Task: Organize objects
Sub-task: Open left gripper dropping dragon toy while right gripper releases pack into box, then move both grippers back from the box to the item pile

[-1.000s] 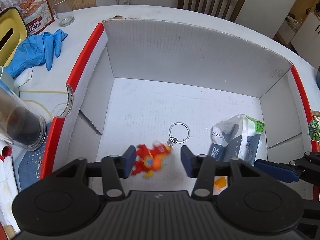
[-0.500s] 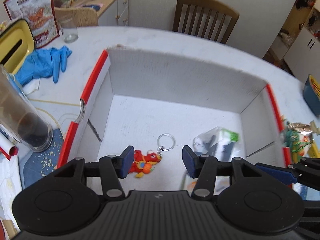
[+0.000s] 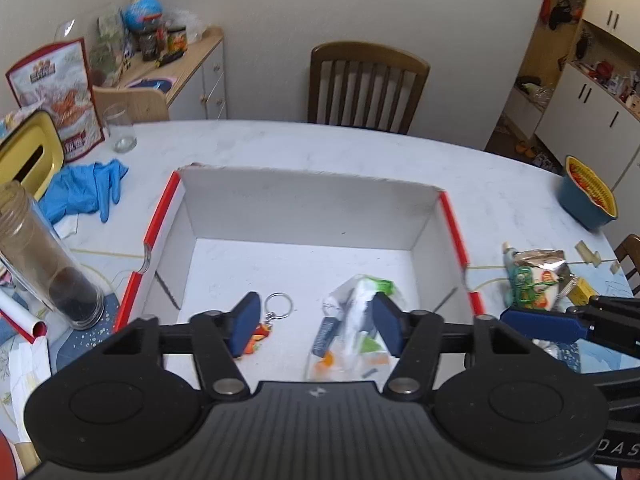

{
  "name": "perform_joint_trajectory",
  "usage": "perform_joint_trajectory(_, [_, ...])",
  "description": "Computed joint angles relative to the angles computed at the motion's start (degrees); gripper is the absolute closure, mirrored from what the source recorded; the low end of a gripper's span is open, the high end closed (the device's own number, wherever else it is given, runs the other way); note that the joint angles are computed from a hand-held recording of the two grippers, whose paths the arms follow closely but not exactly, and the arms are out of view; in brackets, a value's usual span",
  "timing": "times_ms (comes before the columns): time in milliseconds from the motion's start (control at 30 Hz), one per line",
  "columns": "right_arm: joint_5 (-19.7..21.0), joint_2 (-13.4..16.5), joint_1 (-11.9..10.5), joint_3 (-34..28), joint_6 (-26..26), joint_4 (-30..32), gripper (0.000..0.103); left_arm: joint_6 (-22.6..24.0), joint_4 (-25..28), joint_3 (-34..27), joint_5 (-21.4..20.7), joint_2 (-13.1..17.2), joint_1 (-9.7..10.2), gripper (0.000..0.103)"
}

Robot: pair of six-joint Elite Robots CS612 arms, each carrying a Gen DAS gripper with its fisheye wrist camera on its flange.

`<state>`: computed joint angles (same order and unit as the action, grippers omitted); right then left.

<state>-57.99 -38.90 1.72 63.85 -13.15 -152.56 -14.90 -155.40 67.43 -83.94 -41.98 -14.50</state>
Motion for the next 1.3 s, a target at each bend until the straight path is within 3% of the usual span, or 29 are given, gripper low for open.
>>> perform_joint_trajectory(100, [0.4,-1.0,-0.7,2.1,1.0,-3.0,0.038,0.9,-1.5,1.3,0.5,-0.8,-0.71,0.035])
perform_joint_trajectory(333, [1.4,-2.7,-2.5,5.6,2.9,-6.3,0.027,0.4,-3.6,3.1,0.2,-1.9,-1.95,0.021])
perform_joint_trajectory(600, [2.8,-4.4,-4.9,9.2,4.3,-9.7,0.008,-0.8,-4.2,3.6,0.0,-2.3,-3.48,0.020])
perform_joint_trajectory(767, [2.9,-5.3,-6.6,11.2,4.9,-11.8,0.002,-0.8,-4.7,3.8,1.8,-2.5,-4.88,0.020])
perform_joint_trajectory(1200, [1.7,-6.5,-10.5,14.0,4.4,-13.1,0.001,-2.1,-4.1,2.4,3.2,-1.5,-8.10,0.014])
perform_joint_trajectory(1300, [1.2,-6.6,-11.4,14.4,3.7,-13.1,0.001,-3.4,-3.7,1.8,2.4,-1.0,-8.58,0.000])
